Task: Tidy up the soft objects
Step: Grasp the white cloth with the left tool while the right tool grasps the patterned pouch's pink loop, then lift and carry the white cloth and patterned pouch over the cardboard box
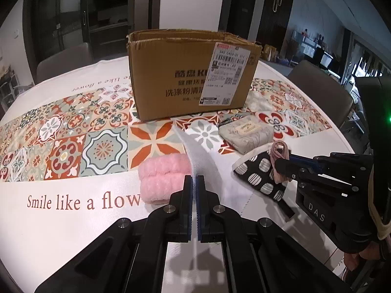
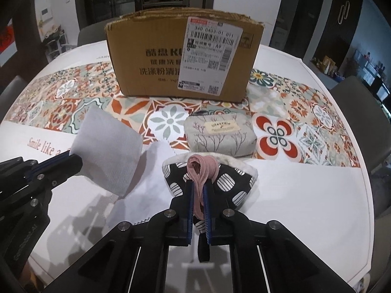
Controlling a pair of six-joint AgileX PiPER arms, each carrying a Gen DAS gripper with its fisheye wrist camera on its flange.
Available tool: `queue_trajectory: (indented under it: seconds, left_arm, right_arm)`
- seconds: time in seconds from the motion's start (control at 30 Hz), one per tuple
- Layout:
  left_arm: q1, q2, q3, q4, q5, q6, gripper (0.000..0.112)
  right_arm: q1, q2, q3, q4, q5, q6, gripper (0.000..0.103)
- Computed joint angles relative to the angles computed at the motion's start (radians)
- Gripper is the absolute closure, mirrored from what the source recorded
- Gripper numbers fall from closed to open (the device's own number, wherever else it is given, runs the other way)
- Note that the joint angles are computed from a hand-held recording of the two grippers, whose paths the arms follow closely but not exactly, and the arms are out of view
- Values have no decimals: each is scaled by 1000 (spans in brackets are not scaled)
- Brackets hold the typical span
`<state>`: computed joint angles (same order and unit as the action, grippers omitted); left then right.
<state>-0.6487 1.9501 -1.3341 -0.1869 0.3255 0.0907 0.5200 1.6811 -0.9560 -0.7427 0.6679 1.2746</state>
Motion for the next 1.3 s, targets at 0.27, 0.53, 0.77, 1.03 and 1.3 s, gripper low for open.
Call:
queue_trajectory:
  seconds: [0.27, 0.53, 0.77, 1.03, 1.3]
  left_arm:
    - [-23, -31, 3, 115, -23, -128, 108]
    - [-38, -56, -16, 255, -33, -264, 108]
    - [-44, -70, -52, 384, -40, -384, 108]
    - [-41, -74, -104, 427, -40, -427, 108]
    - [-24, -55, -187, 378, -31, -368, 108]
  right_arm:
    - [1, -51, 11, -28, -2, -9, 94]
    - [-2, -94, 2, -50, 3, -23, 94]
    - [-11, -123, -26, -83, 6, -31, 94]
    - [-19, -142, -71, -117, 12, -35, 94]
    - [-37, -143, -119, -153, -3, -25, 94]
